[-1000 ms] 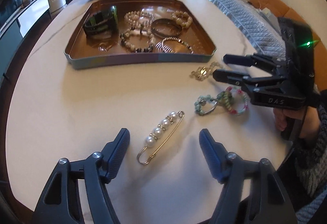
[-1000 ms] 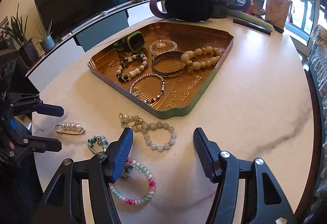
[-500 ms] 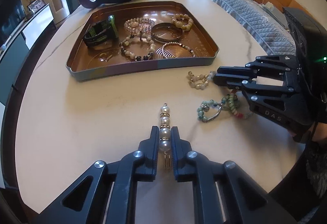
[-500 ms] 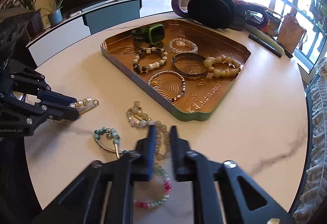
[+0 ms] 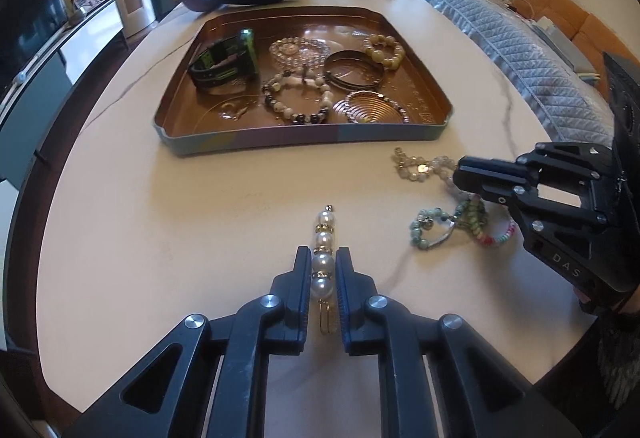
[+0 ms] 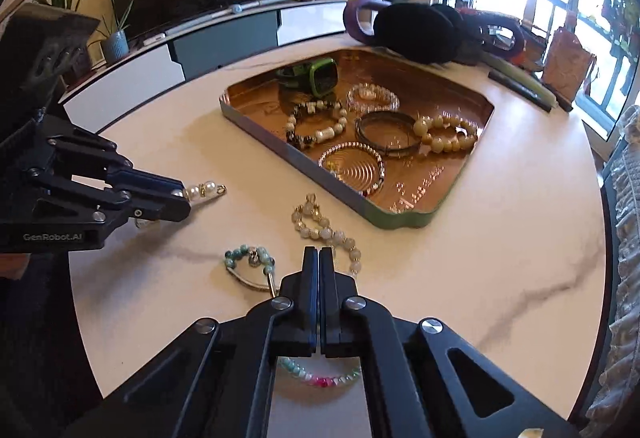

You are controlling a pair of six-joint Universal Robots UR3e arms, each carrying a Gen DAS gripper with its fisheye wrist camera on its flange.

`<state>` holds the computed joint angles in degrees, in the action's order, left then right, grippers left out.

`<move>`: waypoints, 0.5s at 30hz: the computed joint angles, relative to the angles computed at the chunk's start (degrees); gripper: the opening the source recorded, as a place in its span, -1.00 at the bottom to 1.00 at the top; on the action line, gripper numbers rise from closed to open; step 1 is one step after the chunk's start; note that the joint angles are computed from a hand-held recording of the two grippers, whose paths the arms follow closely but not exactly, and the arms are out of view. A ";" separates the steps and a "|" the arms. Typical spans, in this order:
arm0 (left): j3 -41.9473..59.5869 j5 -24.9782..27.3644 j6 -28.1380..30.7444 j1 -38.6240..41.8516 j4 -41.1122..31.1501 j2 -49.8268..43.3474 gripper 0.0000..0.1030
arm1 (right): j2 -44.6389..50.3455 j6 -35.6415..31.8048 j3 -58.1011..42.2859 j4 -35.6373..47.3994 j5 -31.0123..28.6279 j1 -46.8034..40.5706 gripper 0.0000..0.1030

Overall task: Organize jewelry
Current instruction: 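Grasp the pearl safety pin with the left tool while the right tool grasps the gold chain bracelet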

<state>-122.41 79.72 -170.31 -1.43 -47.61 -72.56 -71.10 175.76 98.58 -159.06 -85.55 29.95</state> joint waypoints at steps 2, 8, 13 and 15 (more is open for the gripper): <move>0.08 0.90 -0.96 0.28 0.26 -0.42 -0.69 | 0.72 0.31 -0.59 -0.38 -0.97 0.36 -0.35; 0.36 1.93 -2.62 0.02 1.20 -1.91 -0.22 | 3.88 -4.21 -4.84 0.08 -1.91 1.91 0.14; 1.10 5.12 -3.08 -3.27 3.52 -4.02 -0.17 | 7.14 -3.21 -10.53 6.84 2.75 -0.81 0.04; 1.32 5.18 -3.03 -3.57 3.63 -4.35 -0.17 | 7.30 -2.89 -10.72 6.29 1.06 -0.62 -0.33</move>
<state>-121.09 84.90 -173.33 -5.00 -43.98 -76.91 -63.80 172.87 87.86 -152.77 -84.49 29.33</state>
